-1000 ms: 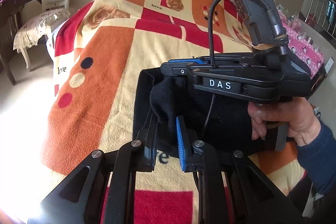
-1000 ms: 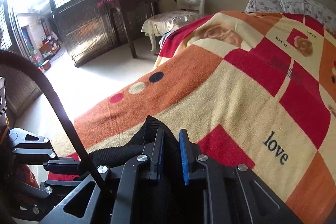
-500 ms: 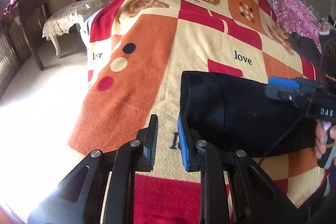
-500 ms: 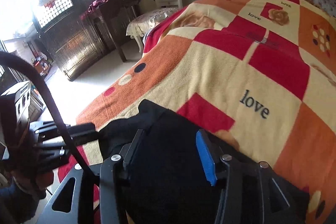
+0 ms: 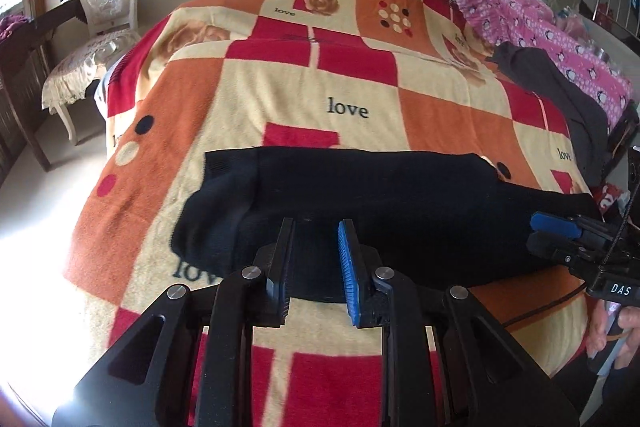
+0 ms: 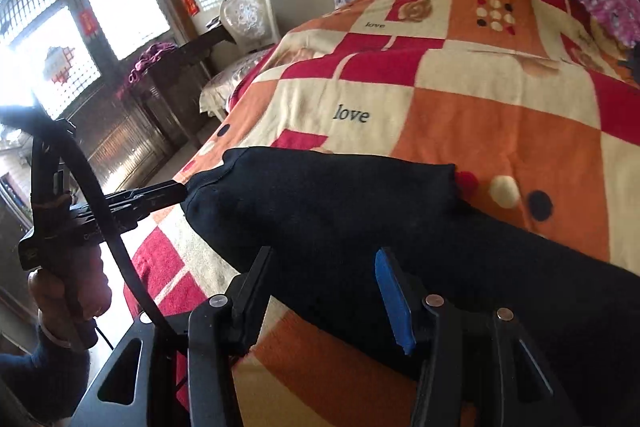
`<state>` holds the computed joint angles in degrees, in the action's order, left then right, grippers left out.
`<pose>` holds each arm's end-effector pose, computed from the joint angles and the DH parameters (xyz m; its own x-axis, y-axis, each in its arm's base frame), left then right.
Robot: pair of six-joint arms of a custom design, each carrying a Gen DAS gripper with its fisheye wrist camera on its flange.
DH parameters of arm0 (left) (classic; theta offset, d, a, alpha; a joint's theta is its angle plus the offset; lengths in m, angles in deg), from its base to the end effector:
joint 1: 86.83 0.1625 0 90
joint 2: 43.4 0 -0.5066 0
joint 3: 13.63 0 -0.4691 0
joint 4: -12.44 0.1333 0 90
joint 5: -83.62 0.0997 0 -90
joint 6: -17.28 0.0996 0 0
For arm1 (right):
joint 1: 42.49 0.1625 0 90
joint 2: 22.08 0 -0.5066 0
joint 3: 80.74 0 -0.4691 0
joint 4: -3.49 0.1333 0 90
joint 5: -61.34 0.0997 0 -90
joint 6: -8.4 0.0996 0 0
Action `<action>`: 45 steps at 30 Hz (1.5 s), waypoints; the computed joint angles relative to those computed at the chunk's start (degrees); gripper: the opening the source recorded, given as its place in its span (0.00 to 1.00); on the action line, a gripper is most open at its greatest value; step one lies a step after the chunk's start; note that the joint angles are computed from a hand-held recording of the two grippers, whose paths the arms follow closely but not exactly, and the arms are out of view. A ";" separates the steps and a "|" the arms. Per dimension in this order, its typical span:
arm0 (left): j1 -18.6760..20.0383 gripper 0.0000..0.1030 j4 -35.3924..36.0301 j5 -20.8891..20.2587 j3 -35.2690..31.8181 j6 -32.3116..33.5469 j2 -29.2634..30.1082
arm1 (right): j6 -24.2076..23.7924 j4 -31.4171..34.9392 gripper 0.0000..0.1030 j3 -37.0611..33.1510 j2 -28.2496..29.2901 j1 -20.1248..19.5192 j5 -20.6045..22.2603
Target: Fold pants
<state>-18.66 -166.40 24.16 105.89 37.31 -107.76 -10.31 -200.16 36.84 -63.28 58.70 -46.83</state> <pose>-0.0590 -0.6418 0.2181 -0.7436 0.3197 -0.5872 0.6005 0.7057 -0.3762 0.2222 -0.5965 0.0254 -0.8680 -0.2496 0.4293 -0.4570 0.7397 -0.4940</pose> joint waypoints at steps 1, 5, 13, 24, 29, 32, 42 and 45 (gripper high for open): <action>-0.51 0.24 0.07 -0.19 0.22 -0.16 0.36 | 0.28 -0.68 0.48 0.96 -0.63 -0.22 -0.63; -2.56 0.50 -1.44 -2.12 1.12 0.87 2.18 | 1.89 -5.08 0.49 5.43 -3.28 -1.77 -2.41; -5.19 0.50 0.89 -4.01 0.10 0.32 4.91 | 5.02 -14.12 0.65 13.45 -8.46 -5.06 -3.96; -6.21 0.50 10.19 -15.39 -4.84 1.35 8.86 | 9.12 -21.65 0.65 22.65 -13.95 -10.81 -4.38; -7.31 0.50 18.42 -19.66 -10.15 1.50 13.40 | 10.65 -23.36 0.66 24.98 -15.59 -13.39 -3.63; -8.45 0.50 22.87 -20.94 -13.60 2.05 16.66 | 10.65 -23.76 0.66 26.23 -16.62 -14.64 -2.13; -10.72 0.50 37.54 -27.57 -25.88 7.87 27.44 | 10.17 -23.87 0.67 25.86 -17.94 -18.88 3.55; -11.09 0.50 43.97 -28.99 -30.45 10.10 30.74 | 8.99 -23.48 0.67 26.43 -18.50 -19.47 4.90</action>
<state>-29.75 -122.43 -4.82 75.44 47.41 -77.02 -1.32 -223.64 63.27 -81.78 39.24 -41.93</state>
